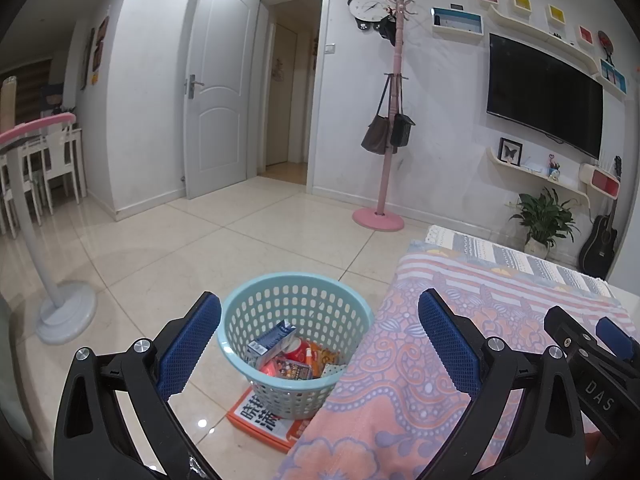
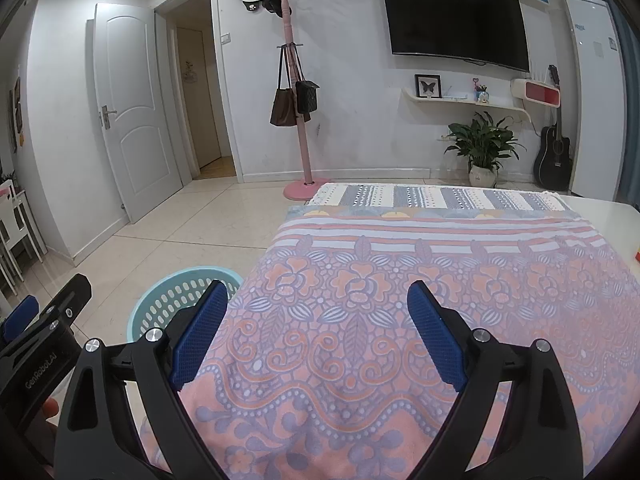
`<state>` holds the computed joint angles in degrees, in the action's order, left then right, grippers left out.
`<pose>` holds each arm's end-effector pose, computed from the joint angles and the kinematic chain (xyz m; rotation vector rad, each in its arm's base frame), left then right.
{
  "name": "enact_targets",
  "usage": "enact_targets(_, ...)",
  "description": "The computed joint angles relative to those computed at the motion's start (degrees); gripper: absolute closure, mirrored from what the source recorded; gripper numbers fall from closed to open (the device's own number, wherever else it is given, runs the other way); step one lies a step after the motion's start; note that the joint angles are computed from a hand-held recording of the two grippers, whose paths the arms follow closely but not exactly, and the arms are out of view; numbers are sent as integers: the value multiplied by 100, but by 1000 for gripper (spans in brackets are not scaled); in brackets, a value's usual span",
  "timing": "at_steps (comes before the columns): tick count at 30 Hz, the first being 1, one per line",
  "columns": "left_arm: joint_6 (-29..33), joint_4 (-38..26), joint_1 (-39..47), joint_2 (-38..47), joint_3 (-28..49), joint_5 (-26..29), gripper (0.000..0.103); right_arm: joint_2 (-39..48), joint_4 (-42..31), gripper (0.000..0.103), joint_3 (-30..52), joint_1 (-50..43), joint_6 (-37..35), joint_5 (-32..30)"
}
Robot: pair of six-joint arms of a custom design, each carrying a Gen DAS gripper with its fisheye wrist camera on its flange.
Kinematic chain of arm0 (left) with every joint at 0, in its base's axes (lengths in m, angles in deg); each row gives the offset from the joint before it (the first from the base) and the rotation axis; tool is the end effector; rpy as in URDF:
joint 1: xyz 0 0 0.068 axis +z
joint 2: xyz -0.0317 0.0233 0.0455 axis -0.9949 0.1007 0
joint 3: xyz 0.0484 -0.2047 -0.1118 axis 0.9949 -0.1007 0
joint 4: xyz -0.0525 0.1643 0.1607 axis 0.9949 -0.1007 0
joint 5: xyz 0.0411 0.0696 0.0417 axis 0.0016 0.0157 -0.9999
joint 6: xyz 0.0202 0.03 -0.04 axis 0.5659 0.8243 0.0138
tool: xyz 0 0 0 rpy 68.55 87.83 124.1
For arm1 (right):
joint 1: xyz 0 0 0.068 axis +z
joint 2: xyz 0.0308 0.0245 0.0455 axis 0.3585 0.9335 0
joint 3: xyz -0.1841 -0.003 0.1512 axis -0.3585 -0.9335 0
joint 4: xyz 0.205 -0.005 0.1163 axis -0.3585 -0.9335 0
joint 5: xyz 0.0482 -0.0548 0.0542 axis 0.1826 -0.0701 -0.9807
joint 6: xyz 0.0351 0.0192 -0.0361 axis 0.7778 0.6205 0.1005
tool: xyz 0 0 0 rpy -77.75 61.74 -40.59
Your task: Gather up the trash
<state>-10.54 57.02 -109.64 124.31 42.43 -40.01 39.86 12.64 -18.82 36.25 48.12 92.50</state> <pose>0.2927 -0.1313 0.1626 0.1573 1.9791 -0.1928 0.2664 0.0523 0.1754 0.5832 1.9866 -0.1535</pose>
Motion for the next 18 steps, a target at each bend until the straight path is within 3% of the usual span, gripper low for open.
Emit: enact_targets(18,-19,-33,14,28,15,-30,7,59,11,16,20,-84,41,-137)
